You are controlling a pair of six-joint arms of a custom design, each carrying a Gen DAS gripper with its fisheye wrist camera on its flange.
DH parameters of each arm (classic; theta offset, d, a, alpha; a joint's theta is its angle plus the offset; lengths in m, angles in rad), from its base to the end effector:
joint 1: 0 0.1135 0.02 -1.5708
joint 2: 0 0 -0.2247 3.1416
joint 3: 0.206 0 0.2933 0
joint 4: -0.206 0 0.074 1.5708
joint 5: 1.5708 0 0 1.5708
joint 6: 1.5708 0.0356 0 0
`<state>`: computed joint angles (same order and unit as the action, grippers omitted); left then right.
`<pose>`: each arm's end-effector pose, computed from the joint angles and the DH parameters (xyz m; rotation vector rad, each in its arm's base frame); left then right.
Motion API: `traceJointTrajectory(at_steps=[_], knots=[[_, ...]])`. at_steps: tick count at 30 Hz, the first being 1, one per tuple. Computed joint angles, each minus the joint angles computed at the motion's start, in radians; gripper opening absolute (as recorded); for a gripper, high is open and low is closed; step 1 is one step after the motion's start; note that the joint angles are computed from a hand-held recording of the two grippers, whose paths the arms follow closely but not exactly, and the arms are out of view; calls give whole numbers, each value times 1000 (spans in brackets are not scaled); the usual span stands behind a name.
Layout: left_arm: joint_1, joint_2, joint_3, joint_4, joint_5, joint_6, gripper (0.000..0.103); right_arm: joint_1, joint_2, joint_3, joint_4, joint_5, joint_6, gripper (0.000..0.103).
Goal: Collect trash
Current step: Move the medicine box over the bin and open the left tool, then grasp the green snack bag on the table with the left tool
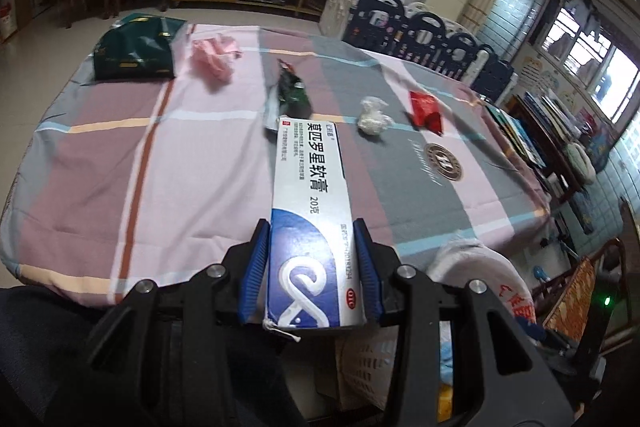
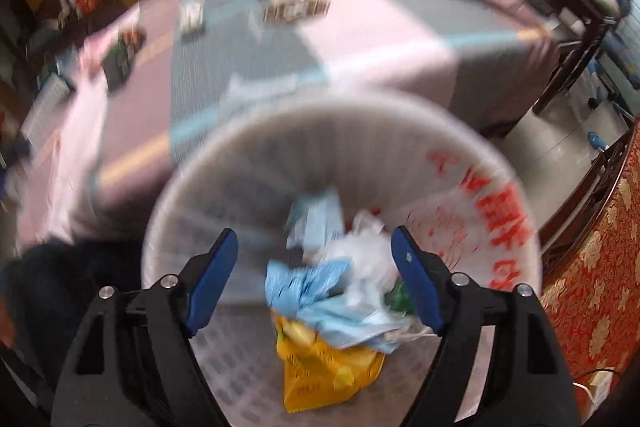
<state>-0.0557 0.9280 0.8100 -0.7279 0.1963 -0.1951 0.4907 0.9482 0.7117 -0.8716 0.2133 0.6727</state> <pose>0.2489 -0.0208 0.2376 -0.0785 2.4240 -0.3517 0.2070 0.1021 0.1897 0.3061 2.6216 0.1055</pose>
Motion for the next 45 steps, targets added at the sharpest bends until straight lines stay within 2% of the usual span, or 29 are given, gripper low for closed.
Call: traceJointTrajectory(at_steps=[3, 6, 9, 10, 13, 15, 17, 20, 23, 26, 28, 30, 33, 37, 39, 45], knots=[[-105, -14, 1, -18, 57, 13, 43, -42, -200, -34, -24, 82, 40, 84], [-214, -14, -3, -19, 90, 25, 43, -91, -319, -37, -63, 142, 38, 84], [-324, 21, 3, -24, 158, 67, 44, -154, -376, -20, -73, 175, 15, 84], [-379, 32, 4, -28, 152, 94, 44, -180, -391, -21, -75, 175, 2, 84], [-588, 84, 8, -21, 42, 153, 51, -261, -434, -21, -101, 141, -41, 86], [-658, 129, 6, -15, -2, 165, 83, -296, -453, -34, -109, 106, -43, 86], [-681, 139, -7, -9, -29, 176, 88, -325, -468, -44, -121, 70, -53, 86], [-637, 149, -7, -4, -60, 173, 93, -319, -459, -54, -120, 64, -48, 86], [-527, 119, -17, -1, -91, 139, 93, -293, -446, -59, -105, 64, -32, 86], [-411, 96, -29, 21, -150, 72, 93, -196, -418, -56, -71, 146, -41, 86], [-317, 85, -36, 37, -140, 46, 93, -115, -353, -31, -46, 207, -76, 86], [-218, 79, -42, 59, -122, 29, 93, -70, -275, -4, -2, 180, -116, 94], [-104, 114, -17, 77, -99, 28, 93, -28, -194, 21, 75, 154, -89, 98], [27, 316, 136, 83, -54, 53, 93, -33, -27, 110, 143, 81, -101, 98], [49, 470, 274, 84, -36, 60, 93, -41, 30, 149, 160, 50, -95, 98], [16, 922, 738, 61, -91, 122, 95, -57, 130, 192, 169, -22, -98, 98]])
